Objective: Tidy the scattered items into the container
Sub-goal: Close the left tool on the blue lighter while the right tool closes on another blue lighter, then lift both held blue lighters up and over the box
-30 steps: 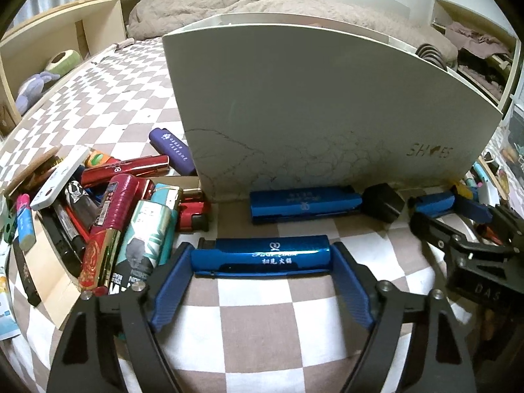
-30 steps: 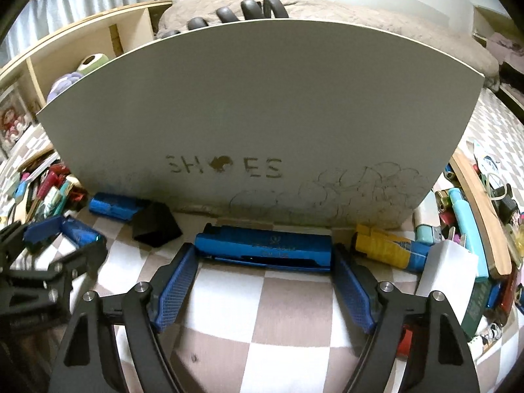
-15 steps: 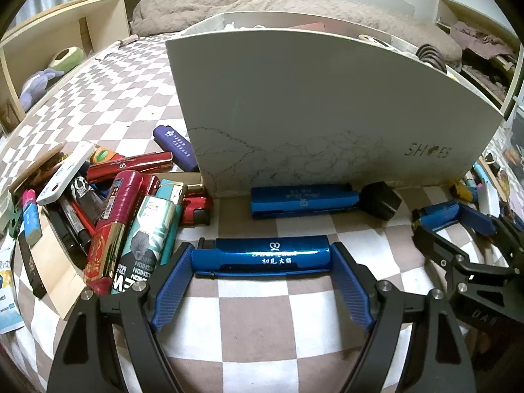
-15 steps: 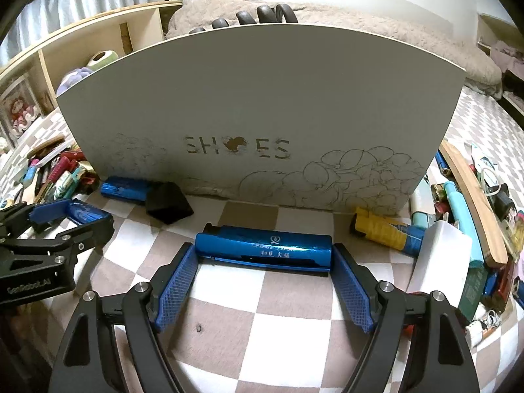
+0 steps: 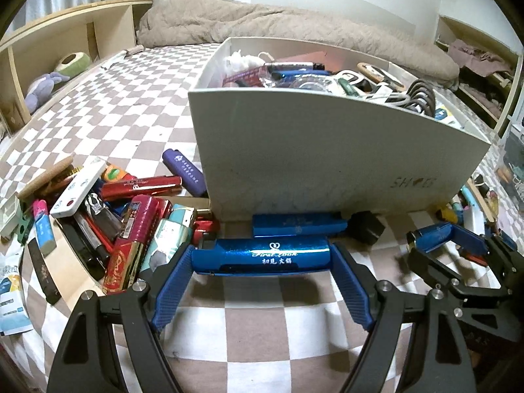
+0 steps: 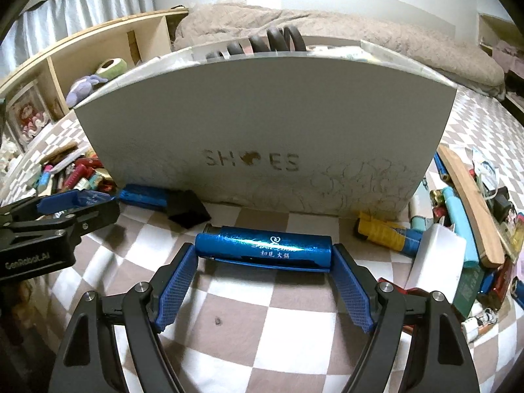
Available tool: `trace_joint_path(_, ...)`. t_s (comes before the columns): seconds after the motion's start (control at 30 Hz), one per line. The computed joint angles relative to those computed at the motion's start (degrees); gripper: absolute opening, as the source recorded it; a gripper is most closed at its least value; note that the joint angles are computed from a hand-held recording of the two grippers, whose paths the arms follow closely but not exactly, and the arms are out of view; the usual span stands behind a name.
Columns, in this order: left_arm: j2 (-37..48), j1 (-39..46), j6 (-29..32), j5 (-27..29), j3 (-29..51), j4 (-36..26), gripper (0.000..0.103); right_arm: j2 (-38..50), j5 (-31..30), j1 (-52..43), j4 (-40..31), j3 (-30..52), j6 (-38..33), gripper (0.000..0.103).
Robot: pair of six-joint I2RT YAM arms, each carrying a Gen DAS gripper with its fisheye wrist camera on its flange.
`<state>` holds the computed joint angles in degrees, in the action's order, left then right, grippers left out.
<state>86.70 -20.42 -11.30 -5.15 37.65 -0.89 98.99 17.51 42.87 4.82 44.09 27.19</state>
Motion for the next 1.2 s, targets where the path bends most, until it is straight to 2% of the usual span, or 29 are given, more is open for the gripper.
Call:
trace_joint_path(0.1, -5.5, -7.0, -5.1, -3.6, -3.7, -2.0, 0.083, -3.2, -0.2, 0.8, 0.5, -2.5, 0.0, 0.082)
trace_joint_path(0.2, -7.6, -10.0, -6.6, -5.7, -4.5, -3.0, 0.083, -5.2, 0.2, 1.9, 0.4, -3.8, 0.2, 0.082)
trace_joint_path(0.33, -9.7, -10.6, -6.7, -5.9, -4.6, -3.8, 0.083, -4.5, 0.8, 2.7, -0.5, -1.4, 1.3, 0.082)
trace_joint_path(0.47, -12.4, -10.4, -6.5, -5.6, -4.5, -5.0, 0.083, -10.1, -0.4, 1.3, 0.2, -5.7, 1.6, 0.082)
trace_joint_path(0.73, -16.3, -10.5, -5.8, -5.5, -1.2, -8.3, 0.083, -15.8, 0.7, 0.6, -2.4, -5.0, 0.4, 0.082)
trace_joint_path(1.2, -17.2, -10.2, -4.0, -5.9, 7.1, -11.4, 0.083, -17.7, 0.3, -1.3, -4.5, -0.1, -3.3, 0.082)
